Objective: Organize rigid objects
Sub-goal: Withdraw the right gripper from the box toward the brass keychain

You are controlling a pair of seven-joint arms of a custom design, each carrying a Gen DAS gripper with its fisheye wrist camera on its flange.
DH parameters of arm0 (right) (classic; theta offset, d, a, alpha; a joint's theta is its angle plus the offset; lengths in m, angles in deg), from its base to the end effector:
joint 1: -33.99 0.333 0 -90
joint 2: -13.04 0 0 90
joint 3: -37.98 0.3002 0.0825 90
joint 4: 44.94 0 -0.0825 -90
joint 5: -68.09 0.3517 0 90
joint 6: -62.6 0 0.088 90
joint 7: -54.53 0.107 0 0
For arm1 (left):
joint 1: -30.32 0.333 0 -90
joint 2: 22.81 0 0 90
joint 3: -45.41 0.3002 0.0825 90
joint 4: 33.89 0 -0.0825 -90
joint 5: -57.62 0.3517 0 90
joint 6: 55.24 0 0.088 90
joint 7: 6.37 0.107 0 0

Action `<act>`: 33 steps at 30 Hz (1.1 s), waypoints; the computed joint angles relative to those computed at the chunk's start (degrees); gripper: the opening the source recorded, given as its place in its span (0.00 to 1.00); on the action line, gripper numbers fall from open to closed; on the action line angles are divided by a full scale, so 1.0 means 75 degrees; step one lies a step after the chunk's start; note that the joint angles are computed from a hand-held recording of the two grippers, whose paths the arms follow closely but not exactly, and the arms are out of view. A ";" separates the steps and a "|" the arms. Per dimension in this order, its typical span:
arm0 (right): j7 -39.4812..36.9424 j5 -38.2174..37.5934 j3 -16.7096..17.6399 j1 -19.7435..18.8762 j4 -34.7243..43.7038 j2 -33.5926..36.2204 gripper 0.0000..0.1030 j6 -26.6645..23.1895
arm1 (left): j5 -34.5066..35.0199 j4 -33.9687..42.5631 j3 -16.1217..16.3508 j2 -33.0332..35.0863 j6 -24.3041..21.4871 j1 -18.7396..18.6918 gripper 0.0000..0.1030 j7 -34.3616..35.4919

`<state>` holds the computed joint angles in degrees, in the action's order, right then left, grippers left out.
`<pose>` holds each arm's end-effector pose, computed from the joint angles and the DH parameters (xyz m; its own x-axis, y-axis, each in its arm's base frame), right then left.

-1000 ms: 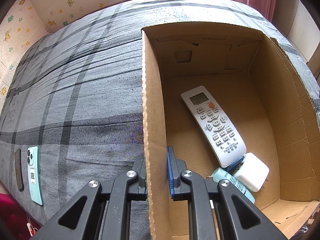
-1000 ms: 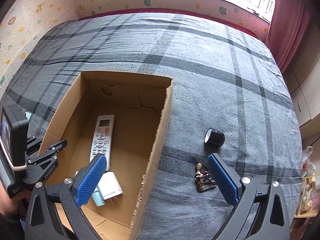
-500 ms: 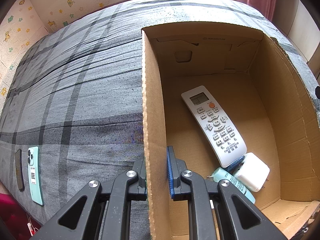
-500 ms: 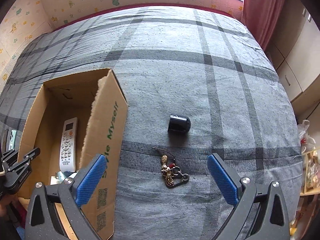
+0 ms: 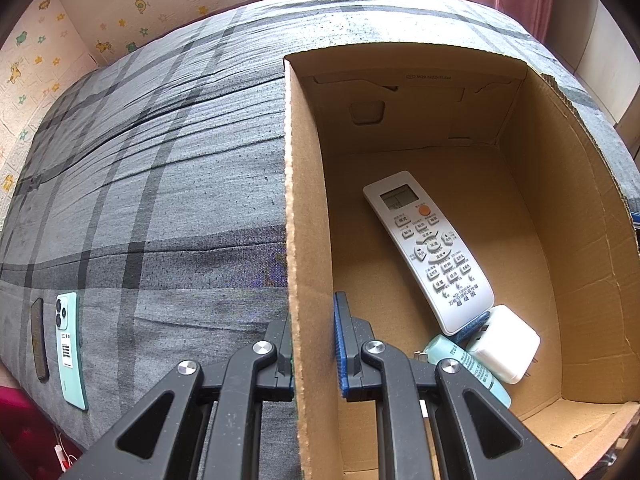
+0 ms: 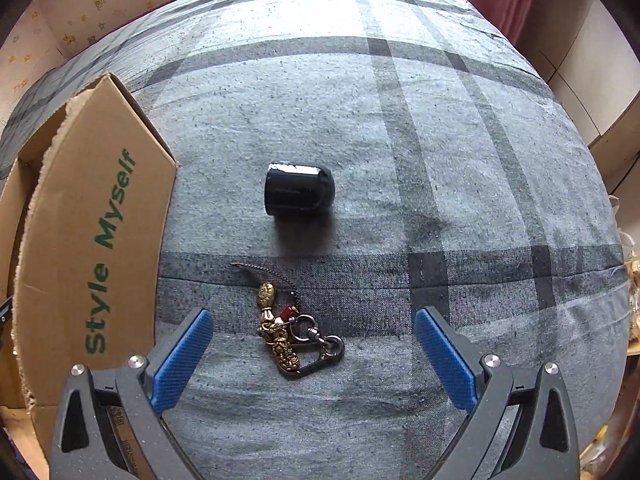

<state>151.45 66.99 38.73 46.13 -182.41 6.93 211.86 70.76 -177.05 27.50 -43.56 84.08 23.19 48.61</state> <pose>0.4729 0.1087 0.3950 0.1223 -0.9923 -0.0213 -0.9454 -0.1099 -0.3069 0.3877 -0.1842 0.4399 0.0436 -0.9936 -0.1047 -0.9312 -0.0025 -0.3645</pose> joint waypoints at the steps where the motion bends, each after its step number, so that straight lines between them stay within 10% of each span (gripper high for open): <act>1: 0.0007 -0.0033 0.0003 -0.0006 -0.0018 0.0052 1.00 0.0028 | 0.0003 0.0005 -0.0001 0.0005 -0.0003 -0.0001 0.14 -0.0003; 33: -0.0163 -0.0163 0.0164 -0.0129 0.0194 0.1108 1.00 0.0222 | 0.0010 -0.0002 0.0011 0.0010 -0.0004 0.0004 0.14 0.0014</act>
